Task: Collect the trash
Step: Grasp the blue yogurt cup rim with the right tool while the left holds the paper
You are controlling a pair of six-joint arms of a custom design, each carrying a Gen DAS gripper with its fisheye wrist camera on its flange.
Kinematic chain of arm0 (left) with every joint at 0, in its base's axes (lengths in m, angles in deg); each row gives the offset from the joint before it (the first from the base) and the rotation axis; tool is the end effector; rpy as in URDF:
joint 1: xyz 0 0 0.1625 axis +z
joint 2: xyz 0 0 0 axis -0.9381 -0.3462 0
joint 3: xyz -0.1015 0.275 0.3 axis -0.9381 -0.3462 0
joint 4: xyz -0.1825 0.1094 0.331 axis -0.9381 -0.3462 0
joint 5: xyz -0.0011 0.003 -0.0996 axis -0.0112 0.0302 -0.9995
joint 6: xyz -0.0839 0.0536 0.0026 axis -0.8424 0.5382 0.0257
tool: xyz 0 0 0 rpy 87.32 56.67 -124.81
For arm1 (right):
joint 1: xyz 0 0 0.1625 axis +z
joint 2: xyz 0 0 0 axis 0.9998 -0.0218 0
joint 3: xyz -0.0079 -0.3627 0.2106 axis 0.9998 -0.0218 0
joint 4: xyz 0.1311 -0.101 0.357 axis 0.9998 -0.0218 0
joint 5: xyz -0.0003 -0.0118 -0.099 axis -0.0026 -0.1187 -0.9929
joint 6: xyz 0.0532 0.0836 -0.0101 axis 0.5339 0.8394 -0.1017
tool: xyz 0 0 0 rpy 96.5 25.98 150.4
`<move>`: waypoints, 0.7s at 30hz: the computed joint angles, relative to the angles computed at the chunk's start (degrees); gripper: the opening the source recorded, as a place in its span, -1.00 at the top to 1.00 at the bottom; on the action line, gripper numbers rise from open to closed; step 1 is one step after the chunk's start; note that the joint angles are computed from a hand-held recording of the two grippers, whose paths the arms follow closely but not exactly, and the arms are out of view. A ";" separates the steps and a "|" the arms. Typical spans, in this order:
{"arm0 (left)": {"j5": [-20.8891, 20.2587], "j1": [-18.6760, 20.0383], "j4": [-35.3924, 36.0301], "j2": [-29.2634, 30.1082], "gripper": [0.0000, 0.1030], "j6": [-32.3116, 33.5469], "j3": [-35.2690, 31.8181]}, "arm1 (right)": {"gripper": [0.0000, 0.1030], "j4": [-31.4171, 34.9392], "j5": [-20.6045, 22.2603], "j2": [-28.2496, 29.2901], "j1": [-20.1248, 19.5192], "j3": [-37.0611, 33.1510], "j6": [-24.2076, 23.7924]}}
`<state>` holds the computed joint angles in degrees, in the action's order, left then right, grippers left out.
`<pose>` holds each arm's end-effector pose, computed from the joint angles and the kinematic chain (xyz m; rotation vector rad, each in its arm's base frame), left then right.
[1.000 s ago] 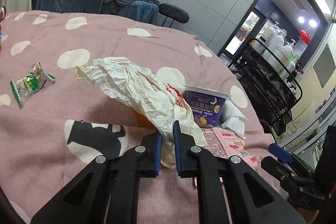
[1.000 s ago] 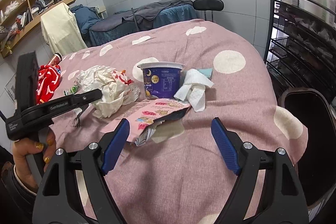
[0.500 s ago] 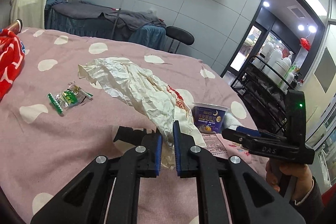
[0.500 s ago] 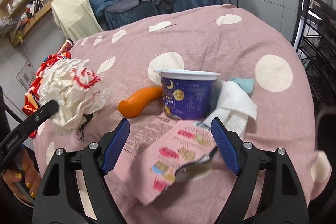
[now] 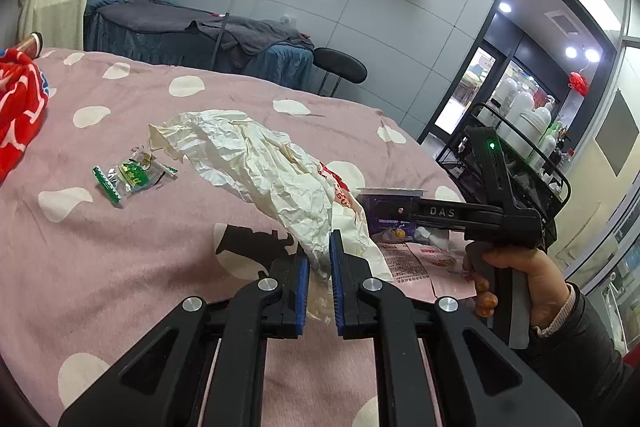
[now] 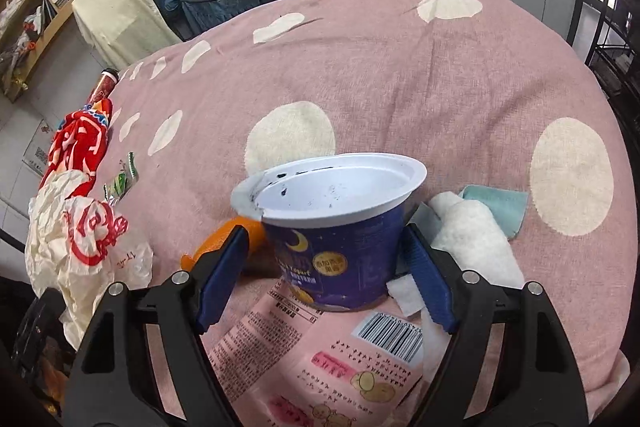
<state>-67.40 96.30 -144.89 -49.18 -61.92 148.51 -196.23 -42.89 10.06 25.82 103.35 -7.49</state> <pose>-0.1842 -0.3489 0.2773 -0.3668 2.0283 -1.5328 0.4276 -0.6640 -0.0235 1.3484 -2.6070 -0.0239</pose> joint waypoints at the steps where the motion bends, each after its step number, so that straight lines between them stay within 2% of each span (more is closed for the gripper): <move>1: -0.03 0.02 -0.56 -0.07 0.80 0.47 0.17 | -0.53 0.08 -0.15 0.50 0.10 -0.56 0.23; 3: -0.15 -0.09 -1.19 0.08 0.80 0.87 0.38 | -0.49 0.09 -0.70 1.38 0.25 -1.31 1.07; 4: -0.21 -0.05 -1.57 0.13 0.80 1.14 0.47 | -0.40 -0.22 -1.29 1.73 0.37 -1.42 1.34; 8: -0.46 -0.15 -2.81 0.37 0.80 1.96 0.76 | -0.39 -2.96 -1.20 1.33 0.60 0.05 0.05; 12: -0.56 -0.35 -2.92 0.35 0.80 2.38 0.83 | -0.39 -2.52 5.56 -2.12 -0.58 2.93 0.84; 15: -0.45 -0.57 -3.44 0.64 0.80 2.78 0.95 | -0.39 -4.15 10.39 -6.10 -1.34 7.37 -0.40; 21: -0.09 -0.02 -15.54 2.12 0.80 12.63 2.61 | -0.39 -9.66 13.84 -13.24 -2.84 15.65 -1.27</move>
